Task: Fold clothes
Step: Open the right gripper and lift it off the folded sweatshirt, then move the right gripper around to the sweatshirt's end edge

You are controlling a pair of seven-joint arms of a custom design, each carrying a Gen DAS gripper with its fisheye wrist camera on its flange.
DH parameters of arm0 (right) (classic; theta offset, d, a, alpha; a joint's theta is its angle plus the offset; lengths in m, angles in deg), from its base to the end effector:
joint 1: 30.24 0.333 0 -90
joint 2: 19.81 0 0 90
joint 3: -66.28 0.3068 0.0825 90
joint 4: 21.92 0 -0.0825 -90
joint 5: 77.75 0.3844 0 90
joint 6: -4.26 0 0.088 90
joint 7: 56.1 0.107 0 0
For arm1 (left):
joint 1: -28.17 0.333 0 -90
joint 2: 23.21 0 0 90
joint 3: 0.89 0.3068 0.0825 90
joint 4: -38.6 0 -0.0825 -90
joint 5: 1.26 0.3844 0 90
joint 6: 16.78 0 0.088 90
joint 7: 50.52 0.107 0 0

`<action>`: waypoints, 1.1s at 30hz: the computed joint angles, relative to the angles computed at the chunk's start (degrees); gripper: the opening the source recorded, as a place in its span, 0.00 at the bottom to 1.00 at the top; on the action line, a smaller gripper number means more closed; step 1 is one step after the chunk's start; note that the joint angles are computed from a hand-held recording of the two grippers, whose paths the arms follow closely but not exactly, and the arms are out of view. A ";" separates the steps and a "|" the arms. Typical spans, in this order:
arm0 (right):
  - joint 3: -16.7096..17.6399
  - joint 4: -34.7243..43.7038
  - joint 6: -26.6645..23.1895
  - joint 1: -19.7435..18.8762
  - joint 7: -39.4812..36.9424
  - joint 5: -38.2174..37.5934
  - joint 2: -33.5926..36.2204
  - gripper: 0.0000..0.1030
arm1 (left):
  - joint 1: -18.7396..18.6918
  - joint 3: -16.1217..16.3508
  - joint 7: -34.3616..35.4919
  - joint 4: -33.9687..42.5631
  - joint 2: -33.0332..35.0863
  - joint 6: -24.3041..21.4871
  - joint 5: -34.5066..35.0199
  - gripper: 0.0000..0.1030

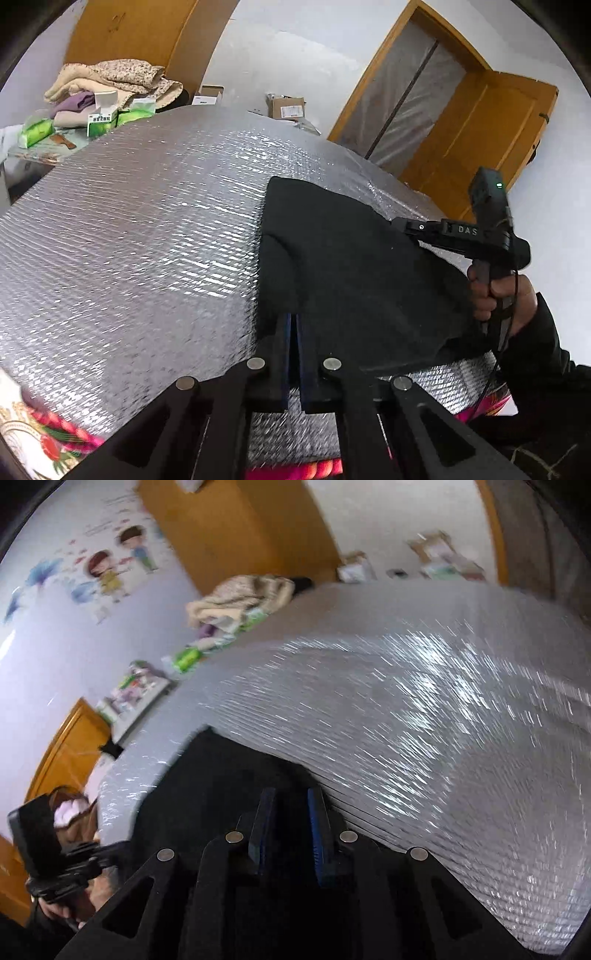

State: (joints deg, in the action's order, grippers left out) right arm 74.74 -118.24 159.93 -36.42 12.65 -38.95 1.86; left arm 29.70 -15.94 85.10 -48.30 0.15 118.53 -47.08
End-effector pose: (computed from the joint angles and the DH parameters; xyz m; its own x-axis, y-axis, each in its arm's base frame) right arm 0.6996 -0.0080 0.4434 0.0068 -0.9126 -0.4087 -0.7620 0.2600 -0.5931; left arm 0.6960 -0.1461 0.4793 -0.5888 -0.7062 0.3932 -0.7177 0.2330 -0.6562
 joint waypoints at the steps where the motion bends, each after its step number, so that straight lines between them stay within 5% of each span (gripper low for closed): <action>1: 1.31 -0.47 -0.14 -1.56 -1.25 3.61 -0.27 0.17 | -0.17 0.15 0.10 -0.62 -0.58 0.65 0.42 0.04; 5: 1.27 -4.24 3.69 -0.78 -3.69 5.85 -3.49 0.18 | -0.48 0.10 0.19 -0.81 -1.23 2.29 0.37 0.04; 13: 3.67 -16.71 2.88 -0.17 -26.15 27.83 -15.43 0.19 | -1.59 -1.74 2.81 3.98 1.04 0.02 -0.84 0.04; 16: 0.96 -21.40 2.96 3.51 -22.58 23.74 -17.43 0.19 | -3.34 -0.75 -0.23 6.40 3.17 -2.58 3.37 0.04; 19: -0.20 -23.37 4.35 4.46 -23.92 27.61 -18.55 0.18 | -3.78 -0.67 -1.59 5.96 3.44 -2.76 5.51 0.04; 33: -10.32 -32.24 11.09 12.02 -26.40 38.94 -26.73 0.26 | -4.93 -3.27 3.34 8.31 3.12 -4.86 1.86 0.04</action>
State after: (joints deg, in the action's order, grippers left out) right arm 64.42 -150.48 171.02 -24.40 -13.75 0.00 -24.87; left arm 24.77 -19.22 88.44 -40.00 3.27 113.68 -45.22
